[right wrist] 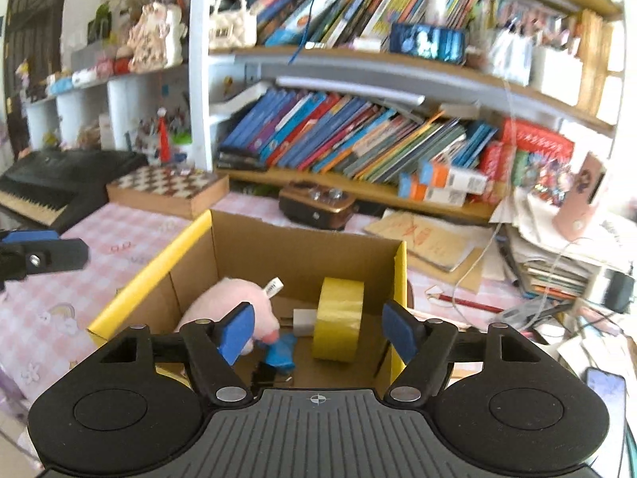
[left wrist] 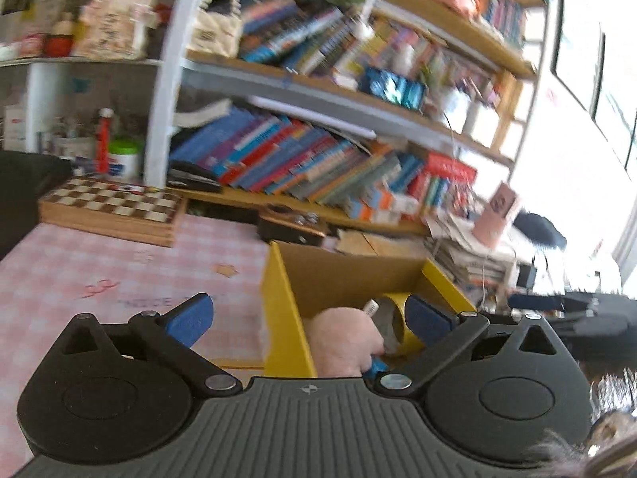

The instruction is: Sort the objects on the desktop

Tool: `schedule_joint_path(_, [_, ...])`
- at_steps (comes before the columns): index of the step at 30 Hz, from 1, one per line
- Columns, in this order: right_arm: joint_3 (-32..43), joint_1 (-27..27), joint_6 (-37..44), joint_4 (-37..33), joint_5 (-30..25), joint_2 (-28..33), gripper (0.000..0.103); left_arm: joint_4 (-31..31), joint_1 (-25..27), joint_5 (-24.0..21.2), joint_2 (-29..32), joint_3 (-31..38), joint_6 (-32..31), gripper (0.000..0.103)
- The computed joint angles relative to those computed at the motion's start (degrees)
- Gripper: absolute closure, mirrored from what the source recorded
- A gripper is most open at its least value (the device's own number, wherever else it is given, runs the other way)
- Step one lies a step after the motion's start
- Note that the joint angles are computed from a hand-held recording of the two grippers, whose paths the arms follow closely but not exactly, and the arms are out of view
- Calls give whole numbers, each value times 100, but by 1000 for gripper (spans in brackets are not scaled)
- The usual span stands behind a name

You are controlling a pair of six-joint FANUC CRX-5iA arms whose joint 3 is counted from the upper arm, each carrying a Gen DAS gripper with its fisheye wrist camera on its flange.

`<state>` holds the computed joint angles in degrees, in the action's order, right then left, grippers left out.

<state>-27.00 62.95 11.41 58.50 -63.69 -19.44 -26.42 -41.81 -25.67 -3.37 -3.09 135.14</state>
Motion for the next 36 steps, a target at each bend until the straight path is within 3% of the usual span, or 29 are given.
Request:
schedule_joint_path(6, [-58, 766, -1121, 458, -893, 211, 23, -1144, -326, -415, -638, -374, 1319, 0])
schedule_joint_path(15, [243, 1777, -2351, 370, -2133, 826, 16, -1603, -695, -956, -1498, -1056, 1512, 0])
schedule_joint_path(22, [565, 2418, -2775, 231, -2678, 1267, 3, -2589, -1361, -1563, -2124, -1487, 2695, 0])
schedule_joint_path(25, [719, 2638, -3086, 178, -2936, 1496, 0, -2077, -1109, -1255, -2506, -1820, 2084, 0])
schedule_joint_path(28, [826, 2818, -3381, 115, -3024, 1621, 0, -1722, -1032, -1257, -2716, -1995, 1538, 0])
schedule_joint_path(32, [1035, 2990, -3486, -82, -3140, 1783, 0, -1772, -1205, -1487, -2894, -2106, 1559, 0])
schedule_joint_path(36, [1270, 3115, -3485, -329, -3290, 1995, 0, -2311, -1735, -2162, -2935, -2032, 1862, 0])
